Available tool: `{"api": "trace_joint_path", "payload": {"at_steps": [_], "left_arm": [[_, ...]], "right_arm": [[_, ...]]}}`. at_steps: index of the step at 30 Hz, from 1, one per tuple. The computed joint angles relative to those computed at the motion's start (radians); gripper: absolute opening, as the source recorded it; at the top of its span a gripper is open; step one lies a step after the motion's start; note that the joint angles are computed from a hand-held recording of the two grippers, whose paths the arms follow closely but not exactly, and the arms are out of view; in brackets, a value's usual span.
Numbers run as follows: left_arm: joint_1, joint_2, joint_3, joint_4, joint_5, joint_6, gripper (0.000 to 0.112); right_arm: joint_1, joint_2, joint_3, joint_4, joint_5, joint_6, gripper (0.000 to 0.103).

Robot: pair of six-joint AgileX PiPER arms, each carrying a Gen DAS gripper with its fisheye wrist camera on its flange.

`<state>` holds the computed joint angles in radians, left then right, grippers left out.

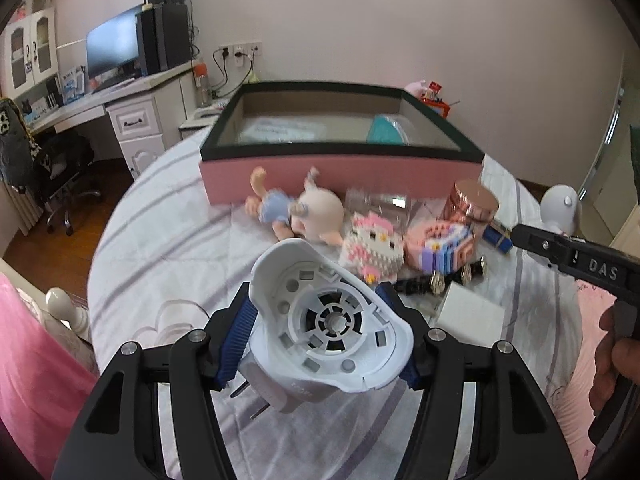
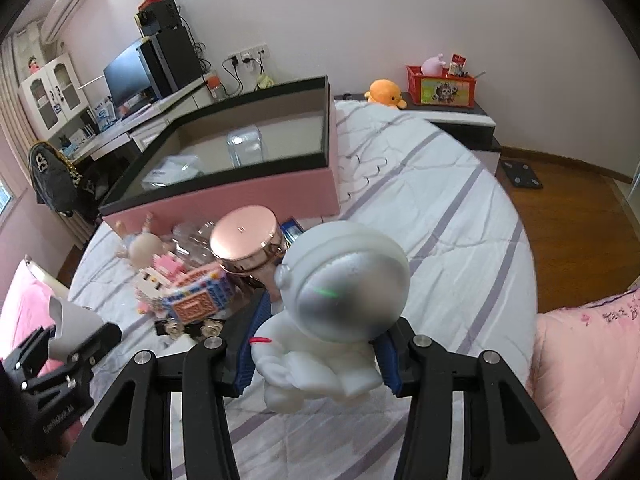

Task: Organize rigid objects
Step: 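Lower both held items into the pink box and open both tools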

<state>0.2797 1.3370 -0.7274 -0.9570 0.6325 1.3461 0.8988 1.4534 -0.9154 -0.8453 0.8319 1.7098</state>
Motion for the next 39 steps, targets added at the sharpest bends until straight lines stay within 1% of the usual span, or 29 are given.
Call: {"api": "trace_joint_path", "payload": {"at_steps": [3, 6, 8, 11, 14, 17, 19, 20, 21, 23, 26, 27, 30, 32, 33, 35, 36, 39], "left_arm": [[0.014, 0.004, -0.036, 0.000, 0.027, -0.012, 0.062], [0.020, 0.016, -0.078, 0.010, 0.053, -0.036, 0.062], [0.017, 0.021, -0.103, 0.009, 0.058, -0.041, 0.062], [0.017, 0.042, -0.163, 0.007, 0.082, -0.059, 0.062], [-0.004, 0.066, -0.229, 0.010, 0.082, -0.088, 0.062], [-0.048, 0.123, -0.341, 0.036, 0.081, -0.152, 0.062], [-0.081, 0.173, -0.421, 0.060, 0.071, -0.203, 0.062], [-0.106, 0.209, -0.476, 0.092, 0.061, -0.249, 0.062], [-0.120, 0.240, -0.521, 0.109, 0.064, -0.278, 0.062], [-0.166, 0.323, -0.638, 0.160, 0.049, -0.358, 0.062], [-0.233, 0.461, -0.820, 0.289, 0.036, -0.509, 0.062], [-0.257, 0.530, -0.911, 0.356, 0.046, -0.584, 0.062], [-0.287, 0.680, -1.113, 0.453, 0.108, -0.710, 0.062], [-0.310, 0.782, -1.261, 0.534, 0.155, -0.799, 0.062], [-0.317, 0.828, -1.329, 0.557, 0.180, -0.827, 0.059], [-0.327, 0.894, -1.420, 0.587, 0.217, -0.862, 0.055], [-0.336, 0.937, -1.485, 0.613, 0.243, -0.888, 0.055], [-0.350, 0.983, -1.544, 0.633, 0.274, -0.891, 0.054]], "right_arm": [[0.012, -0.012, -0.013, -0.002, 0.018, -0.010, 0.050], [0.010, -0.032, -0.017, 0.000, 0.004, -0.023, 0.050], [0.008, -0.040, -0.035, 0.002, -0.002, -0.047, 0.050], [0.004, -0.030, -0.089, 0.004, 0.002, -0.103, 0.050], [-0.029, -0.006, -0.159, 0.025, -0.018, -0.197, 0.050], [-0.093, 0.024, -0.238, 0.063, -0.056, -0.320, 0.050], [-0.161, 0.064, -0.319, 0.118, -0.085, -0.441, 0.050], [-0.188, 0.079, -0.343, 0.148, -0.104, -0.487, 0.050], [-0.236, 0.113, -0.395, 0.209, -0.131, -0.572, 0.050], [-0.301, 0.186, -0.493, 0.297, -0.141, -0.700, 0.050], [-0.389, 0.307, -0.638, 0.430, -0.138, -0.861, 0.050], [-0.426, 0.365, -0.706, 0.497, -0.128, -0.931, 0.050], [-0.494, 0.489, -0.847, 0.612, -0.086, -1.048, 0.050], [-0.522, 0.542, -0.898, 0.652, -0.068, -1.088, 0.050], [-0.534, 0.572, -0.933, 0.667, -0.049, -1.105, 0.050], [-0.553, 0.617, -0.985, 0.697, -0.024, -1.137, 0.050], [-0.560, 0.637, -1.006, 0.710, -0.015, -1.150, 0.050], [-0.568, 0.682, -1.059, 0.724, 0.022, -1.170, 0.050]]}}
